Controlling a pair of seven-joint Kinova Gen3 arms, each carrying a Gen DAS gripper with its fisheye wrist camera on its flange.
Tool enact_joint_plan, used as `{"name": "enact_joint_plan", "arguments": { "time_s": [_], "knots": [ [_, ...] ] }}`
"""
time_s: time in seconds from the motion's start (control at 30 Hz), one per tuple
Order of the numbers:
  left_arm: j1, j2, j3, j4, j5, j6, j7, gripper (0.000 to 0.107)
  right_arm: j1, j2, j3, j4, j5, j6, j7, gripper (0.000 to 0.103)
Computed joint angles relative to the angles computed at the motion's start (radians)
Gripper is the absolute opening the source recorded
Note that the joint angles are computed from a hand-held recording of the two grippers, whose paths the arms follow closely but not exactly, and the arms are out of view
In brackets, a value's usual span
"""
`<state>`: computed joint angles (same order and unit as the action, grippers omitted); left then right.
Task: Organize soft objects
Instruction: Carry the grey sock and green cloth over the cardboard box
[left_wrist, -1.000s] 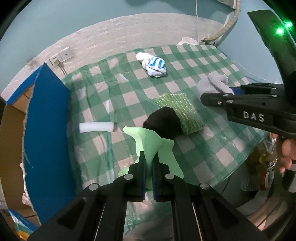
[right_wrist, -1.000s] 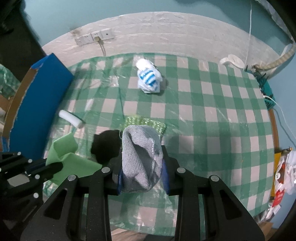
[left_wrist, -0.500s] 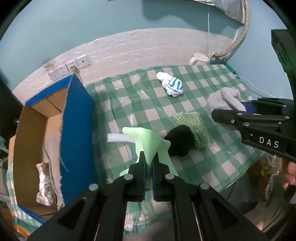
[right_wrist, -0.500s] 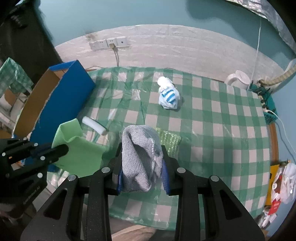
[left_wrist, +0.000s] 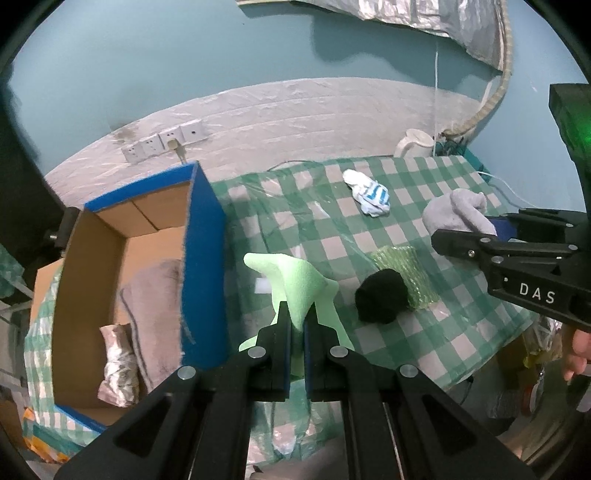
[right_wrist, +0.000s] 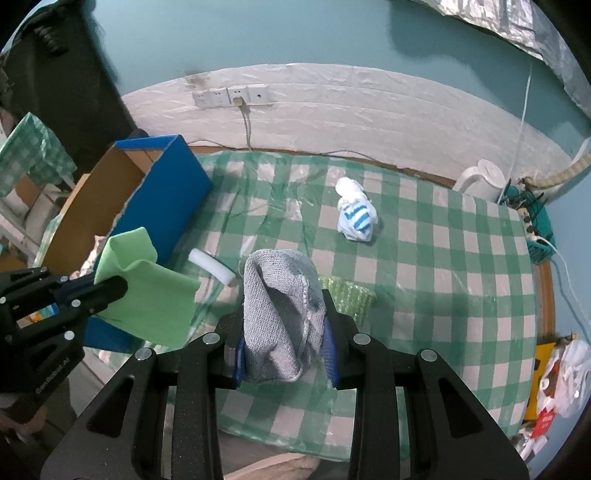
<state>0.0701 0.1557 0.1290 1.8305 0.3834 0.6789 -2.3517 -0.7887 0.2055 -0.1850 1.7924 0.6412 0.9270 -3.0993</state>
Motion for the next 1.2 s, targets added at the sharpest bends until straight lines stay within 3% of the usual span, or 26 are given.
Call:
{"name": "enact_joint_plan", "arguments": {
  "time_s": [0.6, 0.8, 1.2],
  "knots": [
    [-0.121, -0.021, -0.053, -0.048, 0.125, 0.061, -0.102, 0.005, -0.044, 0.098, 0.029, -0.200, -0.011, 0.056, 0.149, 0.031],
    [-0.155, -0.019, -0.071, -0.047, 0.142, 0.047, -0.123, 0.005, -0.069, 0.152, 0.051, -0.295, -0.021, 0.078, 0.216, 0.031],
    [-0.259, 0.026, -0.098, -0.088, 0.201, 0.097, -0.182, 0.005, -0.114, 0.271, 0.099, -0.501, -0.085, 0.120, 0.369, 0.031]
  ]
}}
